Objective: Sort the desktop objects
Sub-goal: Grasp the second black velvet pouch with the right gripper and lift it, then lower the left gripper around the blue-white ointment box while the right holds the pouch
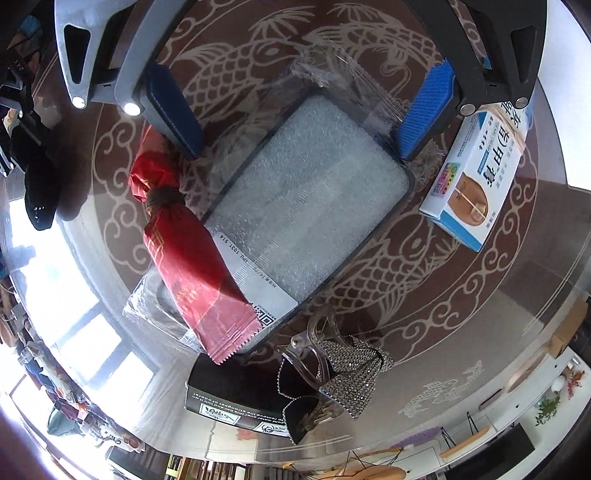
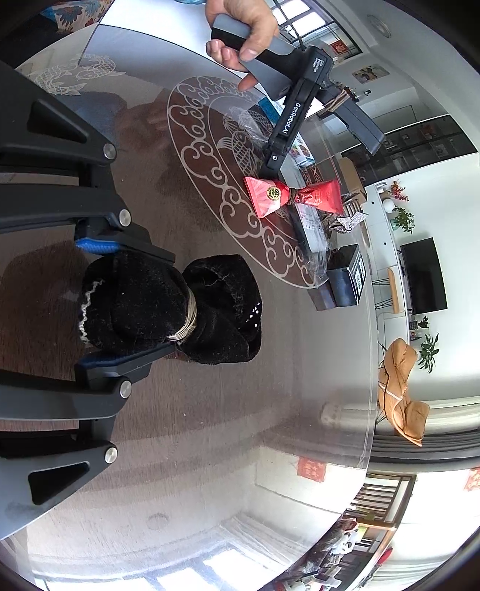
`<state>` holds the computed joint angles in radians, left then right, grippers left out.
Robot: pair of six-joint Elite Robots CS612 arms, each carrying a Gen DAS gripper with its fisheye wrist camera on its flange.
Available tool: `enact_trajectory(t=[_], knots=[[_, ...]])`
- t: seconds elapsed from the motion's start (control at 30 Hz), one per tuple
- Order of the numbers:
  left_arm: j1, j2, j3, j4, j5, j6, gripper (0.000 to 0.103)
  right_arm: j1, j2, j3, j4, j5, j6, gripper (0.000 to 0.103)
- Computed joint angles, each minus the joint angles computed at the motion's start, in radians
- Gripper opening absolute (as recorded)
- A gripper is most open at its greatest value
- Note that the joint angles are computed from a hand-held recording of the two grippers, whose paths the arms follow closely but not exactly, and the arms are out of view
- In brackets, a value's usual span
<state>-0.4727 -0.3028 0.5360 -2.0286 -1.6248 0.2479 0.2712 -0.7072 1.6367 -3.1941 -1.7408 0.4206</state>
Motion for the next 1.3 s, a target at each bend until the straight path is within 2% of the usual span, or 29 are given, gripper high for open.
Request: enact_trajectory(t=[0.1, 0.27, 0.4, 0.57, 0.63, 0.67, 0.73, 0.97, 1.13, 1.23, 1.3], knots=[[0.002, -0.002, 0.002, 0.006, -0.001, 0.005, 0.103, -0.001, 0.000, 0.002, -0.003, 0.003, 0.001, 0.042], [0.003, -0.091, 0.206, -0.180, -0.029, 0.038, 0.103, -0.002, -0.001, 0.005, -0.011, 0.013, 0.008, 0.042], [0.009, -0.155, 0.348, -0.291, -0.027, 0.011, 0.103, -0.004, 0.001, 0.002, -0.014, 0.020, 0.012, 0.042], [0.025, -0.225, 0.491, -0.487, 0.093, 0.032, 0.103, -0.005, 0.001, 0.002, -0.014, 0.019, 0.010, 0.042], [0.034, -0.224, 0.478, -0.521, 0.151, 0.026, 0.103, -0.003, 0.003, -0.004, -0.003, 0.009, 0.003, 0.042], [0.041, -0.214, 0.452, -0.503, 0.149, 0.020, 0.103, -0.002, 0.003, -0.006, 0.002, 0.004, 0.000, 0.042], [0.058, -0.175, 0.356, -0.407, 0.125, 0.014, 0.103, -0.001, 0.003, -0.007, 0.006, 0.000, -0.003, 0.042], [0.044, -0.049, 0.144, -0.262, 0.228, 0.053, 0.103, -0.003, 0.004, -0.005, -0.002, 0.010, 0.003, 0.042], [0.061, 0.017, 0.021, -0.219, 0.156, 0.004, 0.103, -0.004, 0.004, -0.005, -0.003, 0.011, 0.003, 0.042], [0.079, 0.061, -0.068, -0.154, 0.076, -0.019, 0.103, -0.002, 0.006, -0.006, -0.004, 0.011, 0.004, 0.042], [0.094, 0.094, -0.139, -0.077, 0.010, -0.057, 0.103, -0.002, 0.005, -0.006, -0.003, 0.010, 0.004, 0.042]])
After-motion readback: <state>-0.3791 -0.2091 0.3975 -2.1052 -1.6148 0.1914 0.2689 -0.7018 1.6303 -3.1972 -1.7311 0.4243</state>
